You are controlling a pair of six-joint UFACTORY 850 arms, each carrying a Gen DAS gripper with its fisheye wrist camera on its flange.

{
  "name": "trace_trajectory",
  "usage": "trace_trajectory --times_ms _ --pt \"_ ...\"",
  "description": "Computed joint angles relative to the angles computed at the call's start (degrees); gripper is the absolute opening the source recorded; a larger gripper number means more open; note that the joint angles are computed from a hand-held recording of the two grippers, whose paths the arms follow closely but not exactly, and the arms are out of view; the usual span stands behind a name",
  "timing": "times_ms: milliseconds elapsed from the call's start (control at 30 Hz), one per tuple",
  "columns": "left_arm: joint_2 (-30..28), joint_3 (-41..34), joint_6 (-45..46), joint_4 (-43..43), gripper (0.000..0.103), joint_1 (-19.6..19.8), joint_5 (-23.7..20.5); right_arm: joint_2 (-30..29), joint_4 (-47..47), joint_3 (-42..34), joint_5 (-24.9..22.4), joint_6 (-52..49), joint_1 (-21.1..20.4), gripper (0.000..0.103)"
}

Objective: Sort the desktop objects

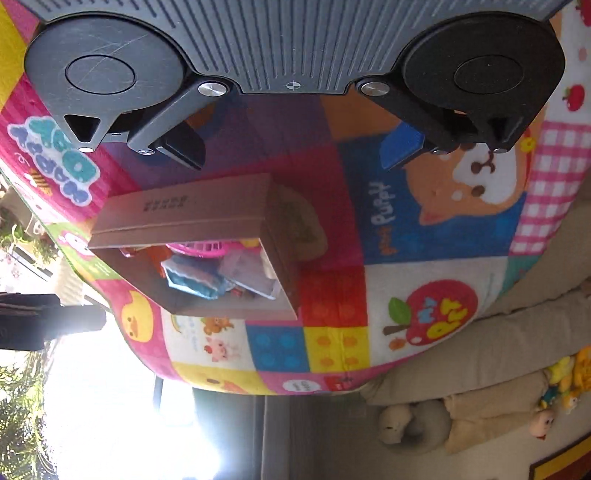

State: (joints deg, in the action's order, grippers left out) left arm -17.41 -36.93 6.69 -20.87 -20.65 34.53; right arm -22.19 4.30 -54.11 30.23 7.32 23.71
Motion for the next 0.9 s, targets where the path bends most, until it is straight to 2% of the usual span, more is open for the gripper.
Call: trace_trajectory --times_ms 100,167,300,367,433,533,600,767,900 --pt "0.4 2.0 -5.0 3.3 0.103 -0.1 -2.1 2.3 7.6 6.9 1.6 -10.2 2.1 0.103" --pt "-0.3 2.1 -6.2 3.8 0.103 -0.4 -2.5 1.9 12.3 9.4 0.8 -12.5 3.5 0.103" --pt "-3.0 0.7 1.2 -4.7 0.103 -2.9 2.4 -1.0 14.6 10.6 -3.7 -10.7 4.5 0.103" --pt "-4.4 -0.3 4.3 -8.8 0.103 -3.9 5.0 -2.1 19.9 10.3 -2.9 -15.0 5.7 0.103" --pt "-5.3 -1.5 5.1 -9.9 0.103 -3.9 4.2 -3.3 26.4 9.5 -1.5 -20.8 6.9 0.103" --pt "-6.3 -2.2 5.8 -9.1 0.103 -3.8 3.7 -3.9 27.0 8.6 -1.5 -20.5 6.6 0.103" --pt "-6.6 -2.8 4.9 -7.6 0.103 -3.3 1.6 -4.1 26.6 9.0 0.0 -20.0 6.7 0.103" --pt "-6.7 -2.6 3.4 -6.5 0.103 -3.1 1.7 -4.3 26.2 10.6 4.4 -18.2 7.6 0.103" --pt "-6.7 -2.5 3.3 -6.5 0.103 -3.1 1.8 -4.3 26.1 10.5 4.2 -18.2 7.5 0.103"
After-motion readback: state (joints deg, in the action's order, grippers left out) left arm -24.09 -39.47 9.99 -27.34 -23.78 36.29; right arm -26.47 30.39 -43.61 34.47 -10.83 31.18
